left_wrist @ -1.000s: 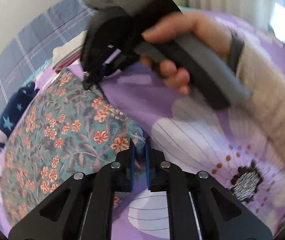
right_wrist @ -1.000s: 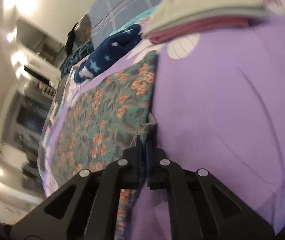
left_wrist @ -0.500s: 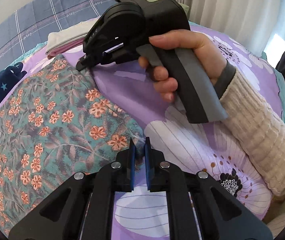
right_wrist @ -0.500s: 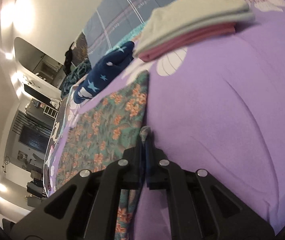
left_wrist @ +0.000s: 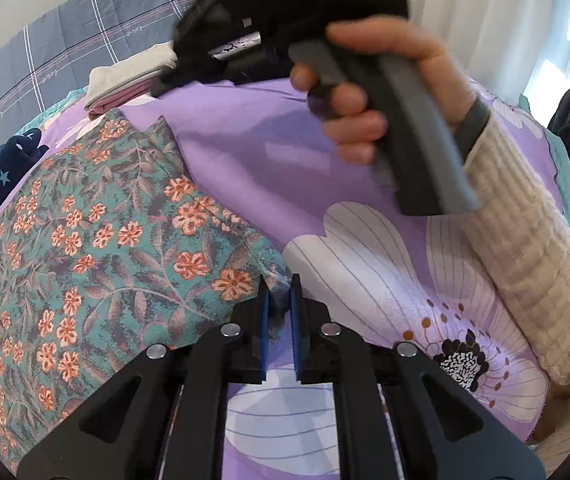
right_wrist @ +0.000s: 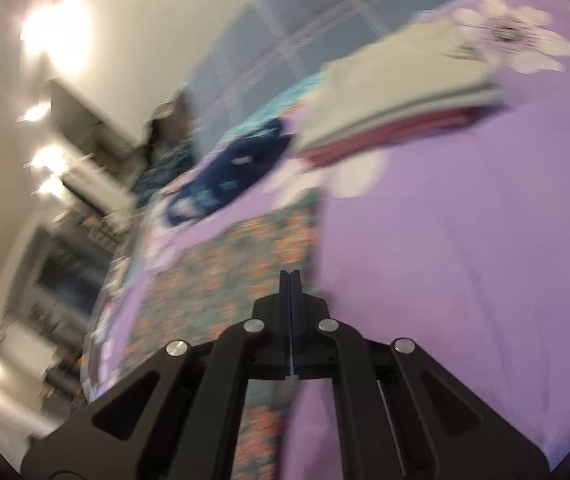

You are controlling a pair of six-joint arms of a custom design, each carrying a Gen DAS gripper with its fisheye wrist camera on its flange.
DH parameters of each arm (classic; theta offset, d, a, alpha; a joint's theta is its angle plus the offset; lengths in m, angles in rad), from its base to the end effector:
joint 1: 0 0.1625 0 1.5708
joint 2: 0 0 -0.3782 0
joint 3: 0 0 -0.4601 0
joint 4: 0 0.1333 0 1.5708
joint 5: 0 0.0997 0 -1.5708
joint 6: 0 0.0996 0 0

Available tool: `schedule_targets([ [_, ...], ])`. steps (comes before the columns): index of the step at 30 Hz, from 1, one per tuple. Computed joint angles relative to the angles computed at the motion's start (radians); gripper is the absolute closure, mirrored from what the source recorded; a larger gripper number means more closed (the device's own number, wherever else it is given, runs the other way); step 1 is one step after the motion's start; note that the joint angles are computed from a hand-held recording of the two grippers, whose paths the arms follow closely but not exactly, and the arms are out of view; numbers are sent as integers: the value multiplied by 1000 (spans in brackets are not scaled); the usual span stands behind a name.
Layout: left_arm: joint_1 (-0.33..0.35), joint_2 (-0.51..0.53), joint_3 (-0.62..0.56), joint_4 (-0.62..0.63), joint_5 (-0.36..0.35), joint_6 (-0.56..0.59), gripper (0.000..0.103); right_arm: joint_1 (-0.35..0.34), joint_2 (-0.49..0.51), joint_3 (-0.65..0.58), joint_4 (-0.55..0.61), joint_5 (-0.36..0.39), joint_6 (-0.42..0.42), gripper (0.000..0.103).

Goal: Fold small clothes

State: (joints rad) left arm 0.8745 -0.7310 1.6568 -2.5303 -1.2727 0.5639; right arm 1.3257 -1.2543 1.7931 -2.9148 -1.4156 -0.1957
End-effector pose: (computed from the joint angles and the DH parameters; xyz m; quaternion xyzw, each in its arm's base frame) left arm -0.2993 -0.6114 -0.0445 0.5806 0.8004 -0.0264 0.1470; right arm -0.0141 -0.6692 0.2895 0.0077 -0.9177 0.3968 0.0158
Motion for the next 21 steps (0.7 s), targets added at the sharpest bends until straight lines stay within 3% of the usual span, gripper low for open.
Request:
schedule_targets([
  [2, 3, 6, -5, 3, -5, -1, 94, 27, 5, -23, 110, -30, -68, 100],
  [5, 7, 8, -10, 14, -27, -17, 90, 57, 112, -79, 53, -296, -75, 103],
  [6, 6, 10, -13, 26, -38, -26, 88, 66, 133, -92, 42, -338, -78, 103],
  [9, 1, 3, 5, 1, -49, -9, 79, 47, 109, -86, 68, -275, -47, 103],
  [14, 34, -62, 10, 54, -134, -43, 79, 60, 120, -77, 23, -313, -83, 103],
  [18, 64, -186, 103, -66, -38, -46, 73, 64, 127, -78, -5, -322, -122, 103],
  [21, 118, -287, 160, -151, 40, -82, 71, 65, 120, -73, -7, -314, -95, 103],
])
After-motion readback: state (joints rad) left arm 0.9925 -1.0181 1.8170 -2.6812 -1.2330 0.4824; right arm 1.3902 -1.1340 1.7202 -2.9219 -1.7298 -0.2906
